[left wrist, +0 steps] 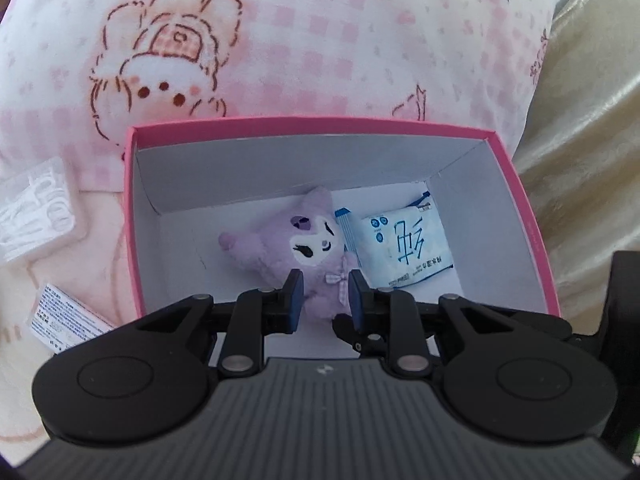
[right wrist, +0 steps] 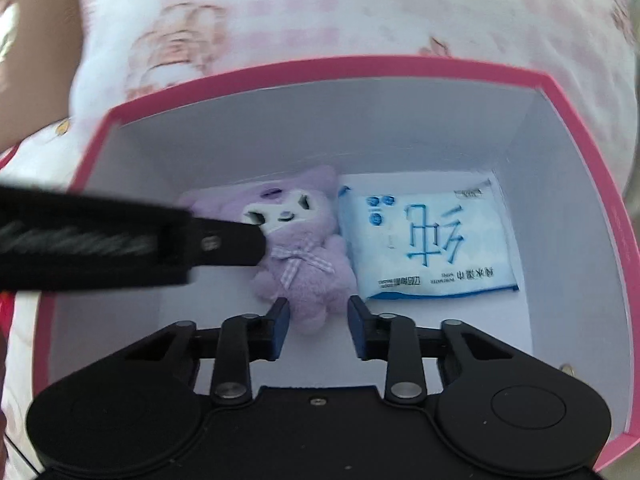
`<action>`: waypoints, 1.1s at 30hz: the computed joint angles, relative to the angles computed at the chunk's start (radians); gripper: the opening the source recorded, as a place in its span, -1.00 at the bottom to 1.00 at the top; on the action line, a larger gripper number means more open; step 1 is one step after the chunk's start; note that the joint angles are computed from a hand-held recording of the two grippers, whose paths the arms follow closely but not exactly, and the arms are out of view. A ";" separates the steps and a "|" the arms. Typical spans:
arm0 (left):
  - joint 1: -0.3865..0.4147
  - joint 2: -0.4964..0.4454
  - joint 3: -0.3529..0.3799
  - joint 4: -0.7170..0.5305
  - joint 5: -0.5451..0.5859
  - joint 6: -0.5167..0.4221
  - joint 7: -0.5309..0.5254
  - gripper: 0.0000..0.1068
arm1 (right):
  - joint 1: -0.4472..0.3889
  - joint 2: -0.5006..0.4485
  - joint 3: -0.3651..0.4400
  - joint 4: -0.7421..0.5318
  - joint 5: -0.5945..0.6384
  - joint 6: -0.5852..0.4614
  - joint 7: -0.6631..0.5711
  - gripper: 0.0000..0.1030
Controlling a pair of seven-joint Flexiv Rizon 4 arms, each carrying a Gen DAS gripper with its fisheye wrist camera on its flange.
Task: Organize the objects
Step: 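Lower the plush into the box beside the wipes and open the left tool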
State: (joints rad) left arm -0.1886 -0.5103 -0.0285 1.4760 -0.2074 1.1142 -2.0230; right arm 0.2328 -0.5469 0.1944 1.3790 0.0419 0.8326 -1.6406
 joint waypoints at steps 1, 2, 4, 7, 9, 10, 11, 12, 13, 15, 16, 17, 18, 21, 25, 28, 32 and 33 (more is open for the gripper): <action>0.001 0.000 -0.002 -0.001 -0.001 -0.005 0.003 -0.57 | -0.004 -0.004 0.003 -0.013 0.011 -0.020 0.007 -0.41; 0.004 0.002 -0.007 0.002 -0.005 -0.005 0.010 -0.57 | -0.006 -0.003 0.005 -0.018 0.013 -0.032 0.004 -0.41; 0.005 0.012 -0.010 0.015 -0.007 0.007 0.017 -0.57 | -0.012 0.008 0.012 -0.006 0.022 -0.019 -0.020 -0.41; -0.001 0.032 -0.005 0.035 -0.001 0.019 0.020 -0.57 | -0.048 0.047 0.045 0.022 0.086 -0.005 -0.086 -0.40; -0.001 0.049 -0.006 0.043 0.004 0.004 0.035 -0.57 | -0.058 0.075 0.053 0.052 0.111 0.027 -0.132 -0.33; 0.006 0.060 -0.017 0.054 -0.003 0.002 0.056 -0.56 | -0.052 0.088 0.047 0.068 0.106 0.039 -0.142 -0.24; 0.013 0.074 -0.029 0.076 -0.018 0.014 0.074 -0.56 | -0.051 0.108 0.042 0.088 0.102 0.047 -0.148 -0.22; 0.017 0.088 -0.037 0.099 -0.035 0.027 0.081 -0.56 | -0.051 0.121 0.041 0.100 0.106 0.053 -0.156 -0.22; 0.025 0.105 -0.049 0.125 -0.060 0.041 0.094 -0.56 | -0.048 0.129 0.043 0.104 0.110 0.060 -0.163 -0.22; 0.033 0.135 -0.064 0.171 -0.097 0.081 0.121 -0.56 | -0.057 0.170 0.046 0.143 0.125 0.076 -0.192 -0.17; 0.027 0.147 -0.057 0.182 -0.095 0.090 0.121 -0.55 | -0.062 0.189 0.044 0.154 0.128 0.071 -0.204 -0.12; 0.022 0.162 -0.052 0.194 -0.092 0.093 0.123 -0.52 | -0.059 0.202 0.037 0.164 0.124 0.072 -0.206 -0.10; 0.018 0.177 -0.046 0.204 -0.088 0.094 0.125 -0.50 | -0.050 0.204 0.030 0.165 0.114 0.074 -0.200 -0.10; -0.002 0.218 -0.019 0.219 -0.046 0.081 0.106 -0.49 | -0.062 0.225 0.042 0.163 0.154 0.066 -0.242 -0.10; -0.007 0.272 -0.004 0.233 -0.005 0.034 0.094 -0.47 | -0.063 0.270 0.038 0.186 0.185 0.067 -0.283 -0.10; -0.012 0.306 0.006 0.237 0.040 -0.002 0.069 -0.47 | -0.058 0.301 0.032 0.194 0.196 0.054 -0.296 -0.10; -0.002 0.353 -0.012 0.277 0.014 0.006 0.098 -0.41 | -0.050 0.348 0.020 0.218 0.194 0.052 -0.306 -0.09; -0.001 0.365 -0.017 0.286 0.002 0.003 0.111 -0.40 | -0.046 0.352 0.018 0.220 0.196 0.057 -0.312 -0.08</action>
State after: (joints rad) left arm -0.1895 -0.1454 -0.0453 1.7624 -0.2049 1.1173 -1.9117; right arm 0.1866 -0.1945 0.2125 1.5990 0.2375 0.8895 -1.9523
